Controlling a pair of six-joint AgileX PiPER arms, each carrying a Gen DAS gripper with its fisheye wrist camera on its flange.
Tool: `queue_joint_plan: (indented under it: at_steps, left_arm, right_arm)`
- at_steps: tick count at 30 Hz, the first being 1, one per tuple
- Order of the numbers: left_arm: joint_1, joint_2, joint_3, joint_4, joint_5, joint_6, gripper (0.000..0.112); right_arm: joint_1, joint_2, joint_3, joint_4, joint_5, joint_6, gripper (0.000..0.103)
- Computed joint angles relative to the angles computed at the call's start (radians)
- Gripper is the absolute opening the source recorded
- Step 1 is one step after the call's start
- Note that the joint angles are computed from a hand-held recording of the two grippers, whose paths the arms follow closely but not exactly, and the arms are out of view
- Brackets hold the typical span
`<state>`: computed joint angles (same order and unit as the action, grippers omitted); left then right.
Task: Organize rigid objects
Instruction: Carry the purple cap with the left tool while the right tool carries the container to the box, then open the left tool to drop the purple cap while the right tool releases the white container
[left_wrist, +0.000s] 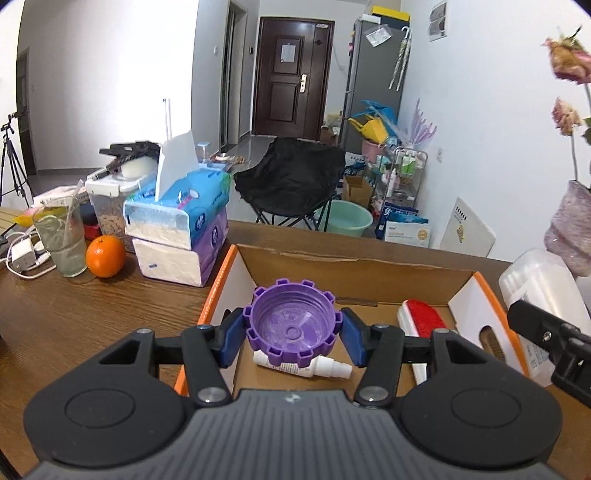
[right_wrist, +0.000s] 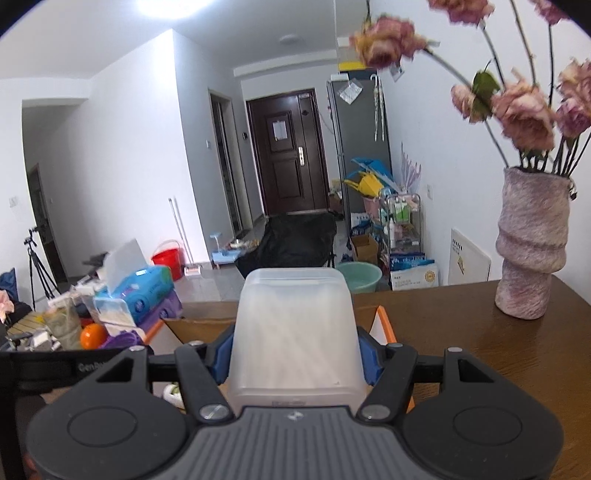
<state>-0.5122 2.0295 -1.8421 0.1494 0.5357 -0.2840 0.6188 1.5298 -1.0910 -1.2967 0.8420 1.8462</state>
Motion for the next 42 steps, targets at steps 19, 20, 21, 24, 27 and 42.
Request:
queue_joint_plan:
  at_steps: [19,20,21,24,27,42]
  left_arm:
    - [-0.009,0.181,-0.193,0.021,0.089,0.009,0.056]
    - [-0.009,0.187,-0.199,0.022,0.093,0.008,0.056]
    - [-0.008,0.192,-0.201,0.022,0.095,0.007,0.056]
    - [-0.008,0.205,-0.217,0.031,0.110,0.005,0.056]
    - [-0.013,0.209,-0.218,0.052,0.115,-0.010,0.059]
    - [-0.014,0.182,-0.179,0.105,0.088,-0.087,0.103]
  right_arm:
    - [-0.163,0.118,0.012,-0.045,-0.210,0.069,0.064]
    - [-0.164,0.120,0.013,-0.043,-0.209,0.067,0.064]
    - [-0.164,0.123,0.012,-0.041,-0.208,0.065,0.064]
    - [-0.161,0.131,0.006,-0.030,-0.204,0.053,0.064]
    - [-0.156,0.134,0.003,-0.023,-0.195,0.045,0.064]
    - [-0.147,0.103,0.040,-0.067,-0.170,0.126,0.103]
